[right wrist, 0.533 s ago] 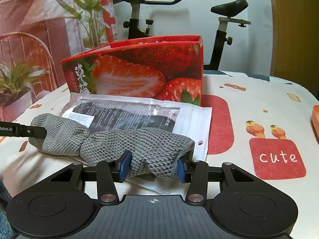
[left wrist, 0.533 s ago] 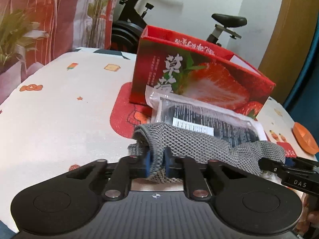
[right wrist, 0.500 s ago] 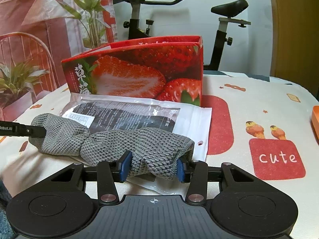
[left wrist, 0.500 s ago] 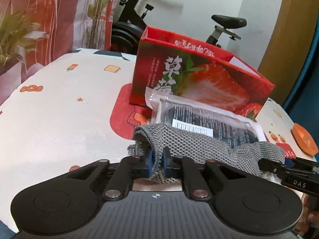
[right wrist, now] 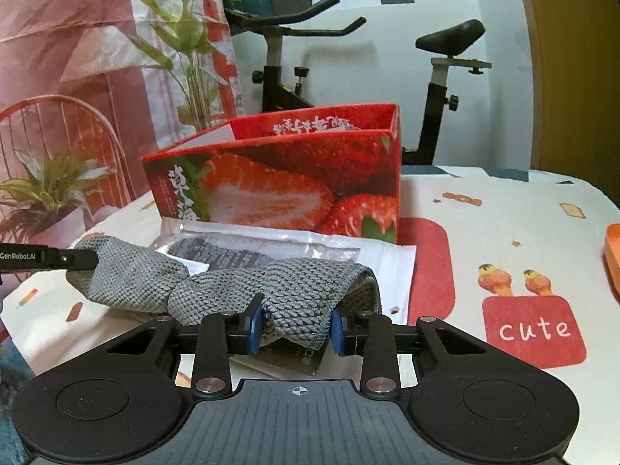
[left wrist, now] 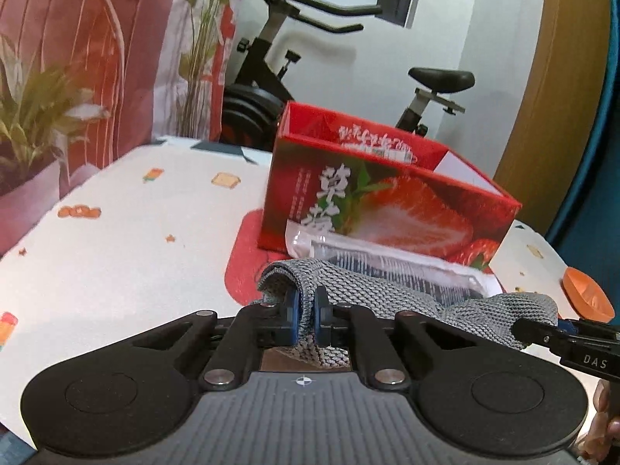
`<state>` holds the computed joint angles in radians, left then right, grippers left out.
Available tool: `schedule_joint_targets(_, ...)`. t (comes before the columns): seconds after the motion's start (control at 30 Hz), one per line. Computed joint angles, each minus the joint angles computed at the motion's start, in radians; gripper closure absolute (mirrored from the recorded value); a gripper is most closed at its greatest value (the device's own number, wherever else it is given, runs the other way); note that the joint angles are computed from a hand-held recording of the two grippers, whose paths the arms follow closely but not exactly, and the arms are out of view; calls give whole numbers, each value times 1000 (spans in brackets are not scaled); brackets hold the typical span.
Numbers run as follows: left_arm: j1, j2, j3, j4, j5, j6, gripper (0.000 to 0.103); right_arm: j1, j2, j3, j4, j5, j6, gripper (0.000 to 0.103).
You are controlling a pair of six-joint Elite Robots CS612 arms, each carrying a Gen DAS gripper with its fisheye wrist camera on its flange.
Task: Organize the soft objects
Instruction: 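Lift the grey towel with the left gripper and carry it into the red box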
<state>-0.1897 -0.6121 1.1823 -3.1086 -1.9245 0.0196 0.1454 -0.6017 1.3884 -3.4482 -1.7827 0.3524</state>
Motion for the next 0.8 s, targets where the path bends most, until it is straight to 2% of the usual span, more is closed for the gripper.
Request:
schedule_joint_targets(0.23,1,-9,4,-75,-4,-5,95,1,-7,-10,-27,-4,-39,75)
schedule_joint_targets(0.43,1,-7,-24,-120,-15,-40,95,-7,-15,-38,-54,12,-69,76)
schedule_joint_targets(0.63,-3,13,-90,-164,-28,-57,95,-15,-20,-95,-49,13,-159,78)
schedule_joint_targets(0.8,-14,51,-183,-167,-29,-63,95,-27,-11,-173,15,2,-196,80)
